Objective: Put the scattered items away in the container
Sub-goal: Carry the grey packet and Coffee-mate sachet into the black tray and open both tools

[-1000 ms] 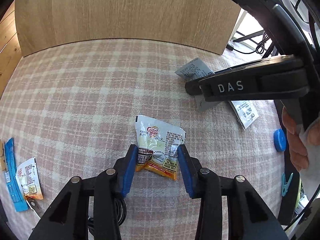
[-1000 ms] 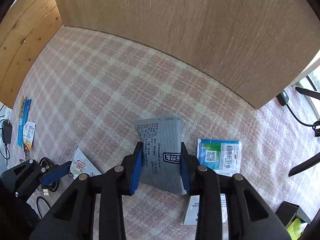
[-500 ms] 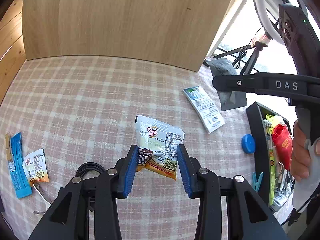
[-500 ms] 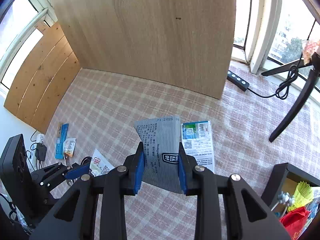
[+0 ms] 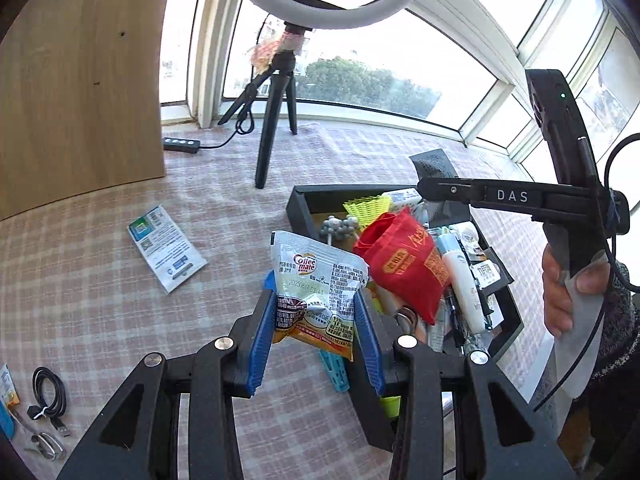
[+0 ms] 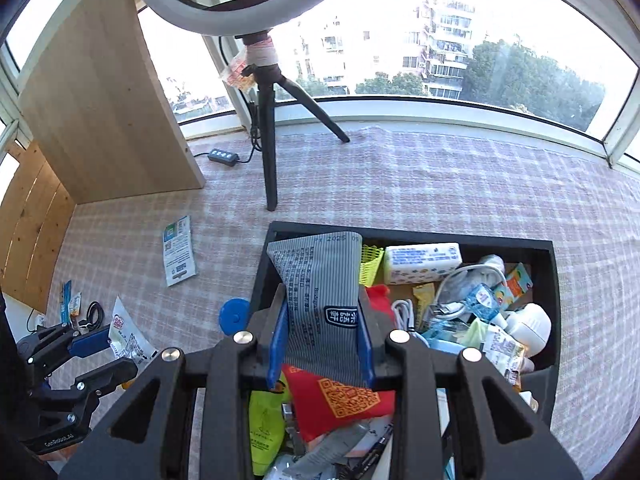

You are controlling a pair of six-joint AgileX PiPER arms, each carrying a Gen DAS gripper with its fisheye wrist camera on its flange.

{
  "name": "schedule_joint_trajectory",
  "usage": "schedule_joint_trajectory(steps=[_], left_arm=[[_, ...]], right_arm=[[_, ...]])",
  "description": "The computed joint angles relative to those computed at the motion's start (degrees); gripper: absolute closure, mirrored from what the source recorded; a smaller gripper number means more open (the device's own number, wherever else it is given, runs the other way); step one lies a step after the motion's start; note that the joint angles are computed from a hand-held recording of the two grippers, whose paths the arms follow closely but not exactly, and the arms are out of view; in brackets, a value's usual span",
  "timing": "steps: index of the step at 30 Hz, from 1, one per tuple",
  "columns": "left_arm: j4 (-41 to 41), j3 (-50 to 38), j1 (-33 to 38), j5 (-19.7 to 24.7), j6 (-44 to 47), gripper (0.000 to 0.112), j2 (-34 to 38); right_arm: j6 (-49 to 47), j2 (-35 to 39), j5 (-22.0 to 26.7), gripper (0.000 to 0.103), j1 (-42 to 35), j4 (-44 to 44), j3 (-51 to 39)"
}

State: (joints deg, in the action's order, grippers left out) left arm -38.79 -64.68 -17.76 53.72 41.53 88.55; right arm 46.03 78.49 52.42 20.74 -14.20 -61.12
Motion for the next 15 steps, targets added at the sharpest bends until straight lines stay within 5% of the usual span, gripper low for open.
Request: schedule_joint_trajectory(steps=[5, 11, 12, 13, 15], left_arm=[[3.52, -3.44, -13.7, -2.36, -6.63, 0.075, 0.33], [8.06, -13.82, -25.49, -4.09, -12.9, 0.073, 7.75], [8.47, -15.55, -26.82, -3.96, -12.94, 0.068, 9.39], [10.77, -16.74, -28.53, -4.9, -14.85, 0.054, 10.56], [16.1, -17.23, -31.2, -7.89, -20.34, 0.034, 11.42]], right_arm=[[-5.3, -8.36, 2.7, 0.074, -10.72, 1.06, 6.85], [-13.86, -13.25, 0.36, 0.072, -21.95, 5.52, 12.74], [-16.61, -14.4, -0.3, 0.065, -24.35, 7.39, 13.56], [-19.4, -15.25, -0.04, 0.042, -27.19, 9.44, 13.81], [-20.22, -16.24, -0.57, 0.031, -29.74, 10.14, 14.47]])
